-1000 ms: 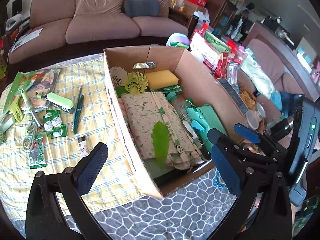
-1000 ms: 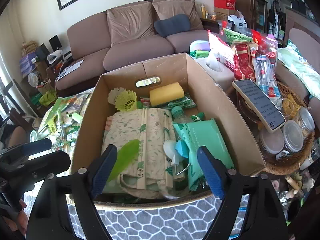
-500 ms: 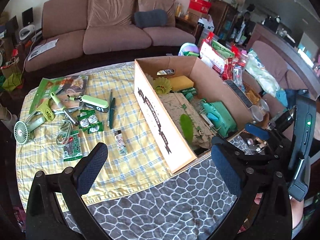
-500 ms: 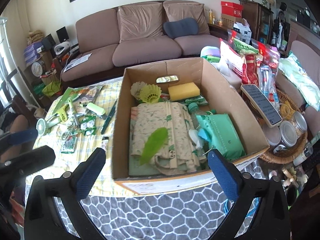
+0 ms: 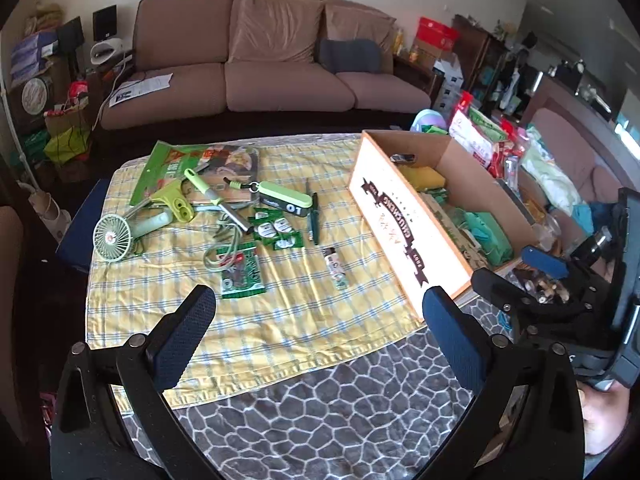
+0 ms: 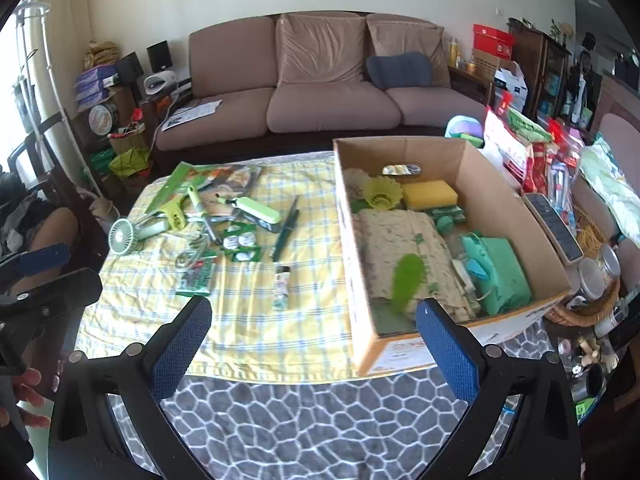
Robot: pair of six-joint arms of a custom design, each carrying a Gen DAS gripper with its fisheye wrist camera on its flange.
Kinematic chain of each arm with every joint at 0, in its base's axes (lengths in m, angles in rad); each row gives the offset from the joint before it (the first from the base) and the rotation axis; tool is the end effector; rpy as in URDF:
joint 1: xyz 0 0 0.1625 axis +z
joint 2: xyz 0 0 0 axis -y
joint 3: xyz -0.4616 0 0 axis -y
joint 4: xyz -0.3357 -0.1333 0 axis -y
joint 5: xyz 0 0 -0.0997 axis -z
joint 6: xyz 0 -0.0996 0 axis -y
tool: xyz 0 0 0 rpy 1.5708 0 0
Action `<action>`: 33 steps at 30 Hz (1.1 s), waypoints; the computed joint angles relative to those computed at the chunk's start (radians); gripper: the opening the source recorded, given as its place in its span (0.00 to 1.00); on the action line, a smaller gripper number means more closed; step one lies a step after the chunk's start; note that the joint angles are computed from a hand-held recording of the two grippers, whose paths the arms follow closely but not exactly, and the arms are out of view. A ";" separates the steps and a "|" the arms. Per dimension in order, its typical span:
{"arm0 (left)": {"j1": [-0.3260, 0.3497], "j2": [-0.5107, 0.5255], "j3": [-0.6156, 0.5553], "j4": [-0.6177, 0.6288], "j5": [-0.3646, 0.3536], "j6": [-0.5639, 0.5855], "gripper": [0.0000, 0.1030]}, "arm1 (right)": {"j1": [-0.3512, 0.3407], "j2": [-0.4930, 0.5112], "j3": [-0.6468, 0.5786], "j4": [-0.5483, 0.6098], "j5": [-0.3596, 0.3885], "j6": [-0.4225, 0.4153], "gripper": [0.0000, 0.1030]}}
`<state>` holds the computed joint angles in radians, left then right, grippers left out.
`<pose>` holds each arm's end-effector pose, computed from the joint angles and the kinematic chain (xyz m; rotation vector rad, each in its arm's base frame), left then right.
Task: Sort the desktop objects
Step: 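Move both open grippers back over the tablecloth, then grasp a green Centrum packet with the right gripper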
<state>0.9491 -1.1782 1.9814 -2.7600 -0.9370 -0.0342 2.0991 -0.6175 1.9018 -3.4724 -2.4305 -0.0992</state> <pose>-0.1537 -0.5447 0.3106 0.5852 2.5023 -0.7454 0.3474 -0.4805 0.1125 0.3843 -2.2578 0.9272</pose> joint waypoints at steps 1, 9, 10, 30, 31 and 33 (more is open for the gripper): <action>0.013 -0.013 0.002 -0.002 0.002 0.011 1.00 | 0.007 0.008 -0.011 0.008 0.002 0.002 1.00; 0.138 -0.076 -0.015 -0.006 0.027 0.107 1.00 | 0.030 0.090 -0.106 0.032 0.025 -0.015 1.00; 0.155 -0.077 -0.020 -0.010 0.033 0.119 1.00 | 0.027 0.102 -0.117 0.031 0.033 -0.019 1.00; 0.388 0.162 -0.164 -0.062 -0.117 0.190 1.00 | -0.105 0.339 -0.278 -0.054 0.161 -0.233 1.00; 0.387 0.181 -0.175 -0.064 -0.117 0.192 1.00 | -0.113 0.343 -0.278 -0.063 0.167 -0.241 1.00; 0.382 0.221 -0.199 -0.068 -0.108 0.198 1.00 | -0.131 0.346 -0.275 -0.077 0.182 -0.254 1.00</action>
<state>1.3313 -0.9576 1.7829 -2.8275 -1.0452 0.1640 1.9685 -0.2718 1.6265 -3.5496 -2.2488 -0.3533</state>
